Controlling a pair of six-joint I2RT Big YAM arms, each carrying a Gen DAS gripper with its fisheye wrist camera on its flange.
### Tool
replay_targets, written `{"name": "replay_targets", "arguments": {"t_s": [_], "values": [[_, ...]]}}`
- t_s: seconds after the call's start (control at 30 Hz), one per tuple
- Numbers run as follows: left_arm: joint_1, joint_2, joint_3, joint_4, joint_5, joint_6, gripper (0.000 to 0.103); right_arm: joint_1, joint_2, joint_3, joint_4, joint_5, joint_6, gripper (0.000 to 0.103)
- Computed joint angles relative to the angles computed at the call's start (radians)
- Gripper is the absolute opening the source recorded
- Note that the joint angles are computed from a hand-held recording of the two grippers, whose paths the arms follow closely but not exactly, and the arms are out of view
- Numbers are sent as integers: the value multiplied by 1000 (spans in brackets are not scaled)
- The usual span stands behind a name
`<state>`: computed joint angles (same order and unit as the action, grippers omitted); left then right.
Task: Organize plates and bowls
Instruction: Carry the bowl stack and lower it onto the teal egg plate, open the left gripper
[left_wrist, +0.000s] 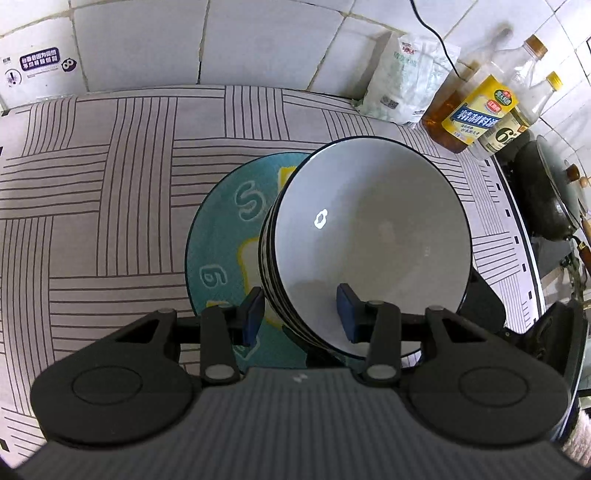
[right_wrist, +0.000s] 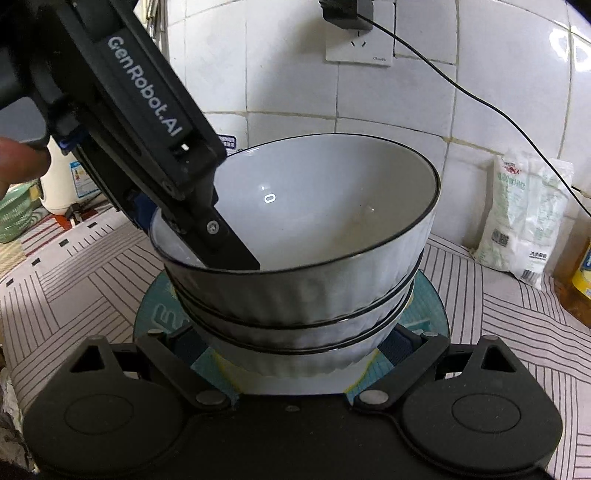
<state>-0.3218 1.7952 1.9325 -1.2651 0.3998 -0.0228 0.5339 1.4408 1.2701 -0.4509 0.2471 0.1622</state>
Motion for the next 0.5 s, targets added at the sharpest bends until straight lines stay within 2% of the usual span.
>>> {"name": "replay_targets", "arguments": {"t_s": [0.1, 0.23, 0.3, 0.4, 0.5], "values": [[0, 0, -1, 6, -11, 7, 40, 7, 16, 17, -13, 14, 33, 97], [4, 5, 7, 2, -4, 6, 40, 0, 35, 39, -23, -2, 27, 97], [4, -4, -9, 19, 0, 5, 40, -8, 41, 45, -32, -17, 51, 97], [1, -34, -65, 84, -12, -25, 40, 5, 52, 62, -57, 23, 85, 97], [4, -38, -73, 88, -3, -66, 40, 15, 69, 97, -112, 38, 111, 97]]}}
